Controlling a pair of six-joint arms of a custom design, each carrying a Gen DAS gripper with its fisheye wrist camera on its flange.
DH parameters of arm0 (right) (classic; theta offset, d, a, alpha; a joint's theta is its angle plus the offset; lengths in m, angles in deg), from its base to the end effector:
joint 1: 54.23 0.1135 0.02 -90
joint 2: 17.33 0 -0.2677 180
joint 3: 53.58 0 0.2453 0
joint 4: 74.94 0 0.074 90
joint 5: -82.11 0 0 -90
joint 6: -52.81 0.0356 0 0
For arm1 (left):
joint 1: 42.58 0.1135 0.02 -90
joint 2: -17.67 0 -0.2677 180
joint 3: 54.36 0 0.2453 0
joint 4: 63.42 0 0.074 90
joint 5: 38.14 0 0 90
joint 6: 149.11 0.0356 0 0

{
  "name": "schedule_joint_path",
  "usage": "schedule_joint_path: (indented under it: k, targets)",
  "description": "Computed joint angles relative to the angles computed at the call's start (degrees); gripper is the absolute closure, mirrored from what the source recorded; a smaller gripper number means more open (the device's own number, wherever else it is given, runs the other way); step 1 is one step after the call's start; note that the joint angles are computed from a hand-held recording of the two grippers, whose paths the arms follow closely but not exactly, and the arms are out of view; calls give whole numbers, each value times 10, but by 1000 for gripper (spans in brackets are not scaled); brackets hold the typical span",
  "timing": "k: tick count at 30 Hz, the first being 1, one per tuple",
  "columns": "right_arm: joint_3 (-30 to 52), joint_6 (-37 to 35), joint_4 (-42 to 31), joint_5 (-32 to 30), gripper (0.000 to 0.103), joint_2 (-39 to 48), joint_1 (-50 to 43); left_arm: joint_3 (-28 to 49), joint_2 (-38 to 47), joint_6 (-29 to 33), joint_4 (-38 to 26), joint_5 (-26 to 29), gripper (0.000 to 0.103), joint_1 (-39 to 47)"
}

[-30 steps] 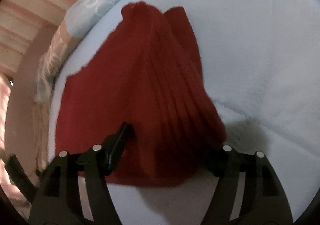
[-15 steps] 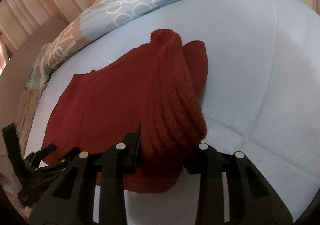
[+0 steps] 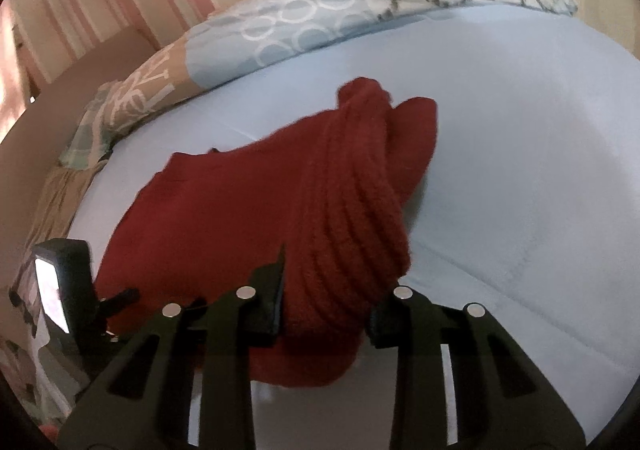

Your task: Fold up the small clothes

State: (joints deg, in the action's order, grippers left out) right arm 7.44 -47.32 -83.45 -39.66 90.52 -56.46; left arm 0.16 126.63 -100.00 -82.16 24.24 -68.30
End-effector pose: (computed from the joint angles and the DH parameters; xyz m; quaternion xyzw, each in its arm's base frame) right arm 0.3297 0.0059 0.1036 -0.1446 0.9104 0.2289 0.3130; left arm 0.2596 -0.1067 0.0661 -0.1614 0.9476 0.1194 0.2484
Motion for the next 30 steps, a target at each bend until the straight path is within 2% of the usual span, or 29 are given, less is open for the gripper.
schedule_joint_path:
  k: [5,8,11,15,18,21,25,27,28,29,30]
  targets:
    - [-27,27,14,10,77,-58,60,-60,-73,38,23,14,2,21]
    - [-39,42,21,28,78,-86,105,-141,-195,93,26,43,2,73]
    - [-51,61,29,58,78,-110,166,-215,-323,186,12,54,2,171]
    - [-42,108,27,121,79,-113,264,-256,-428,346,-15,139,2,392]
    - [-26,138,17,164,79,-100,340,-260,-468,430,-31,189,2,519]
    - [0,157,-1,216,79,-53,423,-258,-484,493,-33,235,2,612]
    - [47,154,-40,280,78,32,491,-263,-470,533,-4,247,2,660]
    - [35,148,-32,278,71,23,496,-255,-453,550,-5,278,2,686]
    - [35,142,-42,251,57,14,488,-257,-467,557,-20,293,2,695]
    - [37,137,-58,216,38,6,477,-253,-467,561,-25,306,2,697]
    - [30,131,-73,198,34,-15,468,-255,-484,571,-36,322,2,702]
